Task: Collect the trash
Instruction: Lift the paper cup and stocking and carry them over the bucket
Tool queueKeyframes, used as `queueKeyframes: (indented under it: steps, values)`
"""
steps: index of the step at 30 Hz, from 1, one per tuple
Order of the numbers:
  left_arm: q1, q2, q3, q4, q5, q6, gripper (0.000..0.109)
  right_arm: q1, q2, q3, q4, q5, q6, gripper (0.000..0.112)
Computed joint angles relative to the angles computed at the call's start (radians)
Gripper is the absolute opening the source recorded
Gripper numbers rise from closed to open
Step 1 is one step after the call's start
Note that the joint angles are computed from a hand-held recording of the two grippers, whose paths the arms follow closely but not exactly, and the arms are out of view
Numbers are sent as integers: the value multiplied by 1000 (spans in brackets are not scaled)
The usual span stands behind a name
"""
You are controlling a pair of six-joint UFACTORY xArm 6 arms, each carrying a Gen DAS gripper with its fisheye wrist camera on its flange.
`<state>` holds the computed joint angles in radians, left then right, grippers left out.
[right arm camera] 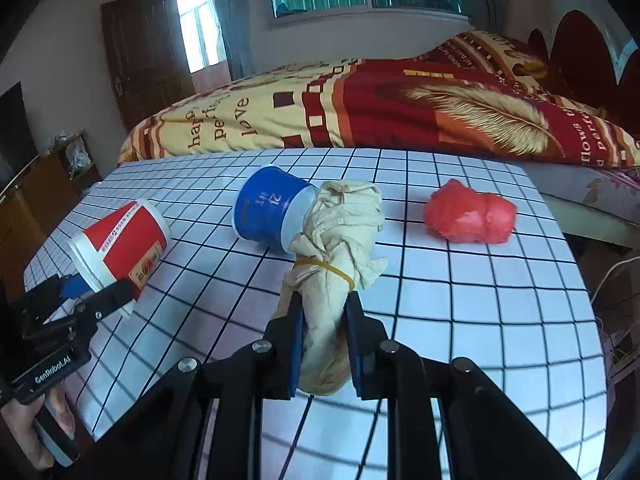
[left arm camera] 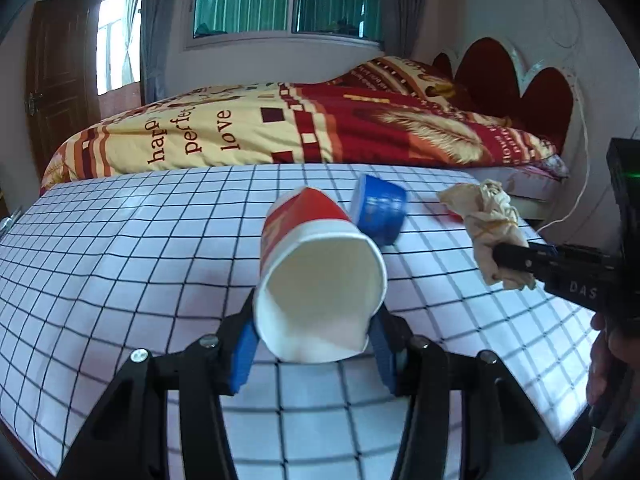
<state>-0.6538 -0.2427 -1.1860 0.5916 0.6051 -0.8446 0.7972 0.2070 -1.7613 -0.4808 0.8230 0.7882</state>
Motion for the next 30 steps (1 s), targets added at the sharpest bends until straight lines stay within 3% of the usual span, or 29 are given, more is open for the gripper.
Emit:
queueKeyframes:
  steps: [17, 30]
  values:
    - [-189, -110, 42, 117, 105, -113, 51, 144, -345, 304, -201, 85, 204, 21]
    - [-285, -92, 29, 151, 79, -154, 51, 258, -528, 441, -327, 222, 334, 21]
